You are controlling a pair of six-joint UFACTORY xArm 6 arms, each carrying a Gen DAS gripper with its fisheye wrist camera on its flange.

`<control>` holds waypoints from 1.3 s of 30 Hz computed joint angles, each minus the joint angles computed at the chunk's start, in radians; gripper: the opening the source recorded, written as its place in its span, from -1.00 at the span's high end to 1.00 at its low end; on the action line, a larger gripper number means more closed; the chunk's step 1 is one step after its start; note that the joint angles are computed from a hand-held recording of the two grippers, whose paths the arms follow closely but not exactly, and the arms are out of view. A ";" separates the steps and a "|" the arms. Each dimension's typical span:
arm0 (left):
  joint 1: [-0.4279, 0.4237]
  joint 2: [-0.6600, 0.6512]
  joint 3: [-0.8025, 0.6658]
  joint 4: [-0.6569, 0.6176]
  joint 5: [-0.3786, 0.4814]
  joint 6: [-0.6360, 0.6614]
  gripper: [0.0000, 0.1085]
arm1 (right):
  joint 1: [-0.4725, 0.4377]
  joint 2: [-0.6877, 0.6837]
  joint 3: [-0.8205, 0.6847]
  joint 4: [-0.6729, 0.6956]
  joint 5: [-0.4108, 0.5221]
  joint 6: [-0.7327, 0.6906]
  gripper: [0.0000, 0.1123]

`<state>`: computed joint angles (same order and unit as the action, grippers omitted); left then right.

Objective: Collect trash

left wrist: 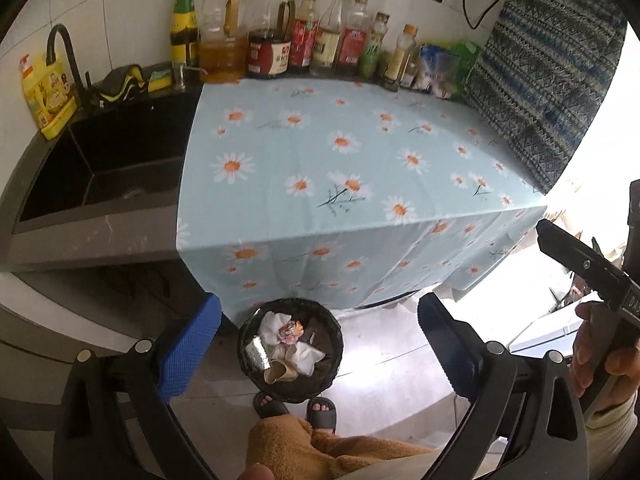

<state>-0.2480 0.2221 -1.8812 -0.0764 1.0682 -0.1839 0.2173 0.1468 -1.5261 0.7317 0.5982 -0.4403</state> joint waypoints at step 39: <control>0.001 0.080 -0.223 0.042 0.059 -0.029 -0.77 | -0.022 0.035 -0.136 -0.139 0.047 0.091 -0.75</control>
<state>-0.2472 0.3025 -2.1045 -0.0348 1.1273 -0.2127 0.1954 0.1823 -1.6619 0.5931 0.6448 -0.3497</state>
